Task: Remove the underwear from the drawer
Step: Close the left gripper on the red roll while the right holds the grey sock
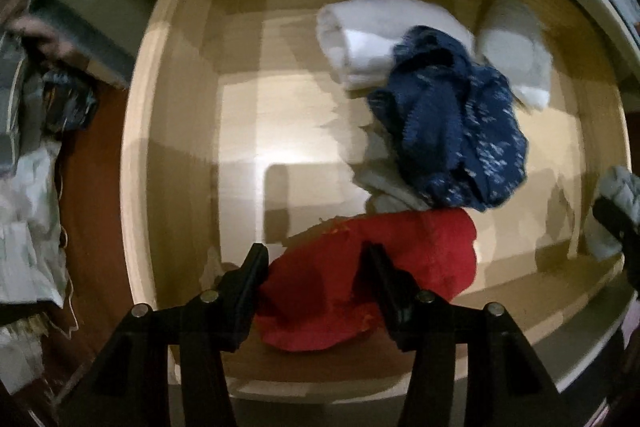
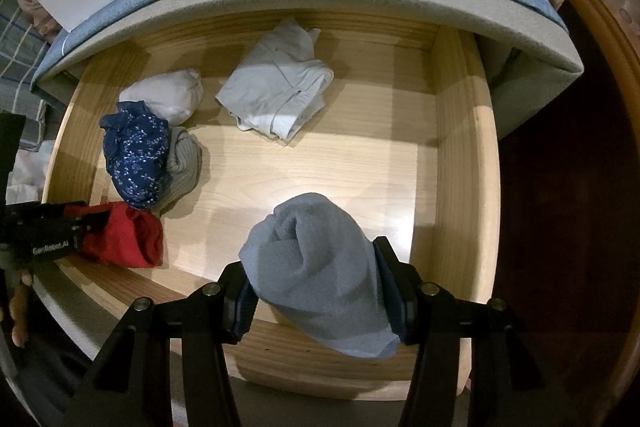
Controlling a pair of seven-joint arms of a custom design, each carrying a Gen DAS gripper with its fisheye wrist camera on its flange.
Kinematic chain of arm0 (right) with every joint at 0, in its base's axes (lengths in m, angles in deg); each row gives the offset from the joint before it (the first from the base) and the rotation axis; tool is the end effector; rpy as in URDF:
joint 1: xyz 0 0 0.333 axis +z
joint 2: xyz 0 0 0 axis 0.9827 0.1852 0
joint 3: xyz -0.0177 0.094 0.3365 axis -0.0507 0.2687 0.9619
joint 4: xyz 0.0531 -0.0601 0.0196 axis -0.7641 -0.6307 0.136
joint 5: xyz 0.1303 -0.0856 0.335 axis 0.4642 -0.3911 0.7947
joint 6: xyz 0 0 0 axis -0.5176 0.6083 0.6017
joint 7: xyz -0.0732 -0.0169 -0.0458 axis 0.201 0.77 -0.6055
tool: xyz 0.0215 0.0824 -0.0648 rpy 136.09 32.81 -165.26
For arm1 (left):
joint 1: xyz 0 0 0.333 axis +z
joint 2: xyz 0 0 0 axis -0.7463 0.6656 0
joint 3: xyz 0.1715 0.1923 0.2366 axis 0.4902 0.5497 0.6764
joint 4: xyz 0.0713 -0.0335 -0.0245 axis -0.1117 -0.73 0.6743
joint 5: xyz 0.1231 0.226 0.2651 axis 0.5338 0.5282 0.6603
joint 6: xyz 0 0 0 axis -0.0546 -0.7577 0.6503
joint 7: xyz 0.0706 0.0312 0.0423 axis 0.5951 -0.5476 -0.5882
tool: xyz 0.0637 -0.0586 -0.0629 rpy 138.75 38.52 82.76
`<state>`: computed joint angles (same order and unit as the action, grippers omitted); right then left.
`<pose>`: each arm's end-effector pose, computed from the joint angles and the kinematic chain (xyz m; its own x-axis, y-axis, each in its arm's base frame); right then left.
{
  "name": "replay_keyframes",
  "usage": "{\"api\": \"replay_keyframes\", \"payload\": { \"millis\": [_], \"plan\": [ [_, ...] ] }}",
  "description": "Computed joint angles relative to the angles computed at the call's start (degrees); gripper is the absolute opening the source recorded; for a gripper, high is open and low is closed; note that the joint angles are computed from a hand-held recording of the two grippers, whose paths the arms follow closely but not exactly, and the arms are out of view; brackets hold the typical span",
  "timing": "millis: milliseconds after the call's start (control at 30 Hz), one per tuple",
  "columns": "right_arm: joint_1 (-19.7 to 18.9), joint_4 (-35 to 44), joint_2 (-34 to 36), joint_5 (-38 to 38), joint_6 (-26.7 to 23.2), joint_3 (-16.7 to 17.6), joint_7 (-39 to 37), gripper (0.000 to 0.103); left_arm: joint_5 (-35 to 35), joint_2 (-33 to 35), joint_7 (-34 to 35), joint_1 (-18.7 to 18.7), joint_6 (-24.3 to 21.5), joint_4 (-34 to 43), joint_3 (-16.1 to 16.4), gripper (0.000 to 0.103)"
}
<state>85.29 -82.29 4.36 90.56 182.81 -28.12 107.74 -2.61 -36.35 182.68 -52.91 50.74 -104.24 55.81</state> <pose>0.4700 0.0649 0.4951 -0.1855 -0.9713 -0.1489 -0.9501 0.2159 -0.2251 0.5761 -0.1476 0.4594 -0.3638 -0.9314 0.0124 -0.9312 0.3634 -0.0289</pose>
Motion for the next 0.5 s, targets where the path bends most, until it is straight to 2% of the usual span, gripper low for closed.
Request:
{"api": "replay_keyframes", "payload": {
  "millis": [300,500],
  "plan": [
    [0.0,-0.2,0.2,-0.3,0.5,0.1,0.2,0.051,-3.2,1.1,10.9,0.8,-4.4,3.7,-1.0,0.056],
    [0.1,-0.1,0.1,-0.2,0.2,0.0,0.1,0.051,-5.0,0.8,15.3,0.5,-6.6,5.4,-1.2,0.058]
  ]
}}
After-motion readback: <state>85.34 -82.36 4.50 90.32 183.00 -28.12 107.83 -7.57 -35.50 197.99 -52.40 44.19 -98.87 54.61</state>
